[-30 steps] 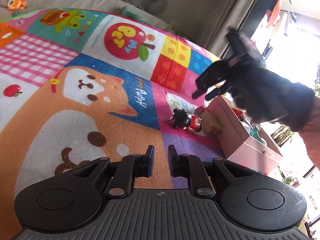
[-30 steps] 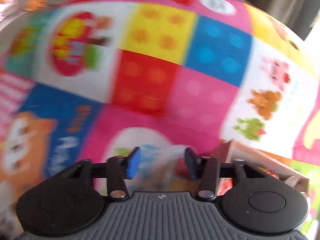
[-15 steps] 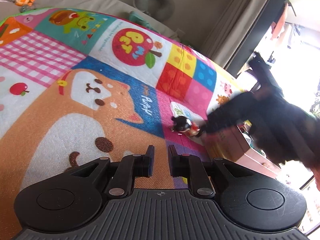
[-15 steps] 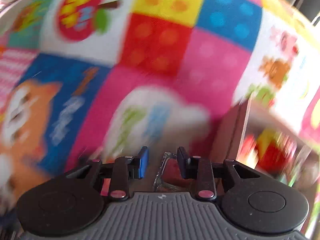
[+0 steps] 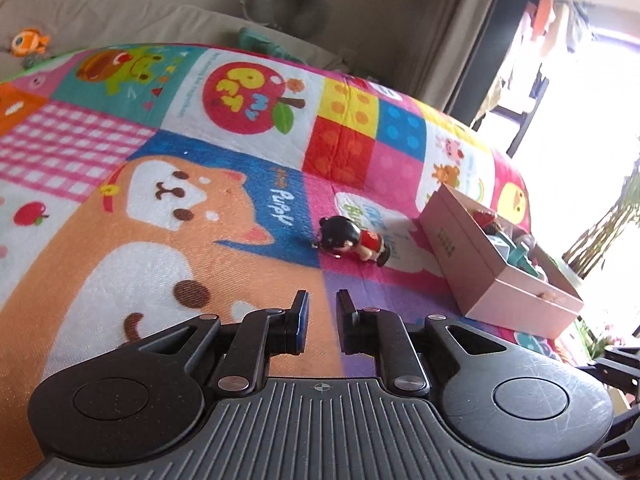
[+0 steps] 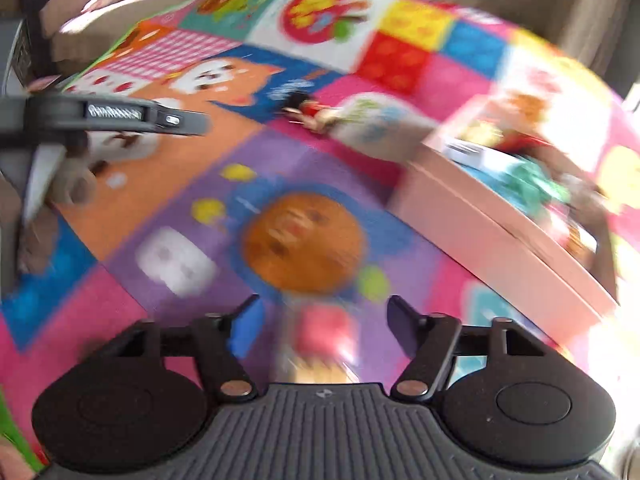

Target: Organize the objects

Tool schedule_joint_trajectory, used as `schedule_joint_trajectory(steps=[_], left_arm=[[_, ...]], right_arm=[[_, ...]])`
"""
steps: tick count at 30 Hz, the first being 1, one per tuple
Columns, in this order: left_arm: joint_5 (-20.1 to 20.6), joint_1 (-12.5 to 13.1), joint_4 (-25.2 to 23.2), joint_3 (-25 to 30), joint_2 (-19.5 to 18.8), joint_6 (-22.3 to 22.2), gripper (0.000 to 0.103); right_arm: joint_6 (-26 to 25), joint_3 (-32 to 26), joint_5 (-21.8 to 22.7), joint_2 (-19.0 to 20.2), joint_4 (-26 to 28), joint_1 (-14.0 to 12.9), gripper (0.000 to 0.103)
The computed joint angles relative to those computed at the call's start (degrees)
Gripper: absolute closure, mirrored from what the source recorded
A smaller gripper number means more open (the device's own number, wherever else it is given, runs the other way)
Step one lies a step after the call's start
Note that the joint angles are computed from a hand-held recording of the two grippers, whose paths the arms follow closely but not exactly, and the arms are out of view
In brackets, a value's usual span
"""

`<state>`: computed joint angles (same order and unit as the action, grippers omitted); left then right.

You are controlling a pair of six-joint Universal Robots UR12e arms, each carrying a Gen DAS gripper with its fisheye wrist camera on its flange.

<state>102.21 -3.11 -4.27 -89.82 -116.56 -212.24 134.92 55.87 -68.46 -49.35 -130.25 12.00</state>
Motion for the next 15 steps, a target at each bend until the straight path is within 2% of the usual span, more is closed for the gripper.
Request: schedule_joint_trajectory(steps=[2,5,7,9,11,13,15], left_arm=[[0.9,-0.5,-1.9,1.9,-0.4,1.2,0.087],[3.3,-1.1,-5.5,5.6,-1.5,0.5,0.087],[4.2,-1.0,-9.3,8.5,-2.4,-1.9,0.087],[3.6,-0.6,-11.4,11.1,-3.3,-2.0,0.087],[2.1,-0.1,-12.4,13.8,-4.3,2.9,0.087],[-0.4,0.6,-15.3,16.8,-5.5,11.4,0.086],[-1.1,0.9,-19.4,19.9,-6.8,20.3,0.085]], right_arm=[[4.8,3.7,0.9,-1.2,-5.8,-1.3,0.029],[16.3,5.3,8.0,-1.6,-9.4,-4.1,0.02],[24.7,7.4,11.3,-1.7,-16.4,-5.6,0.014],[30.2,9.3,12.0,-1.6,-23.7,-6.4,0.013],[33.3,10.6,12.0,-1.4,-29.0,-7.0,0.012],[34.3,10.8,13.2,-1.0,-30.5,-7.6,0.01],[35.7,10.8,14.9,-0.7,-31.2,-8.0,0.01]])
